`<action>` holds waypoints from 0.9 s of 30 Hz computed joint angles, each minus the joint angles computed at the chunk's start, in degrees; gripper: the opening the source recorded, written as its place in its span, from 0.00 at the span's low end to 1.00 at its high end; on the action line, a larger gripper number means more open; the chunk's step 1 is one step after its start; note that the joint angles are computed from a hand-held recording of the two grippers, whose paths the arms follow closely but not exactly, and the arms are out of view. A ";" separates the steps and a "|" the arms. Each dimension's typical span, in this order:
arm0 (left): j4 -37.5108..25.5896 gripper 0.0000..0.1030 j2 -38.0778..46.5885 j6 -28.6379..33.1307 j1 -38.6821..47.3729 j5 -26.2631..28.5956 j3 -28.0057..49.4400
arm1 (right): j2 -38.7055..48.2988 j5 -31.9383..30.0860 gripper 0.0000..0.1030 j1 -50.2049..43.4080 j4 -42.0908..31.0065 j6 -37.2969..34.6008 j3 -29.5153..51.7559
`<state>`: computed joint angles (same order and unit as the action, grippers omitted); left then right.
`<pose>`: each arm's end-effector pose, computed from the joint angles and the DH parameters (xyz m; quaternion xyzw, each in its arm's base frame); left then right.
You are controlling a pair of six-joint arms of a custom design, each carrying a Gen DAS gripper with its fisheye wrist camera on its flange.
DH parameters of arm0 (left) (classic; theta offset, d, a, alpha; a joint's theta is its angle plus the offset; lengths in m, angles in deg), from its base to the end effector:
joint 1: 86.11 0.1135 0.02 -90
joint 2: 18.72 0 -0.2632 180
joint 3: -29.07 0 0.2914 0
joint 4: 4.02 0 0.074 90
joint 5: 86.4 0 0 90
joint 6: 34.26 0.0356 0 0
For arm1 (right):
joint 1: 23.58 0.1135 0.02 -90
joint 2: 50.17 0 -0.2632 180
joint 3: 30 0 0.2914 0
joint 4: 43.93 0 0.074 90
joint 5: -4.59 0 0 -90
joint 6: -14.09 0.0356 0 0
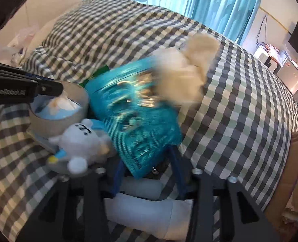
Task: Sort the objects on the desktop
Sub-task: 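Lift the tape roll with the left tool while the right lifts the blister pack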
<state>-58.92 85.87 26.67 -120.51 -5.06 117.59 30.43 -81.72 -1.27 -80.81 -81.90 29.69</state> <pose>0.3347 -0.2226 0.1843 0.0333 0.9829 -0.0234 0.1794 0.2854 0.1147 0.1765 -0.2261 0.9333 0.0087 0.2788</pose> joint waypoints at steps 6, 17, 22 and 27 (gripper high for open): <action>-0.51 0.08 1.80 -0.21 -1.69 -0.35 1.71 | -3.06 -0.48 0.15 0.94 0.54 2.20 -0.53; 6.67 0.08 -1.82 -3.20 -6.73 -1.44 -0.68 | -8.51 -7.70 0.08 -1.10 -0.69 5.43 -1.00; 7.44 0.08 -2.87 -1.99 -8.34 -3.40 0.30 | -12.55 -9.84 0.08 -2.28 -0.86 6.26 -1.11; 8.31 0.08 -5.61 0.30 -7.05 -4.04 0.21 | -15.65 -10.97 0.08 -3.60 -1.70 6.70 -0.61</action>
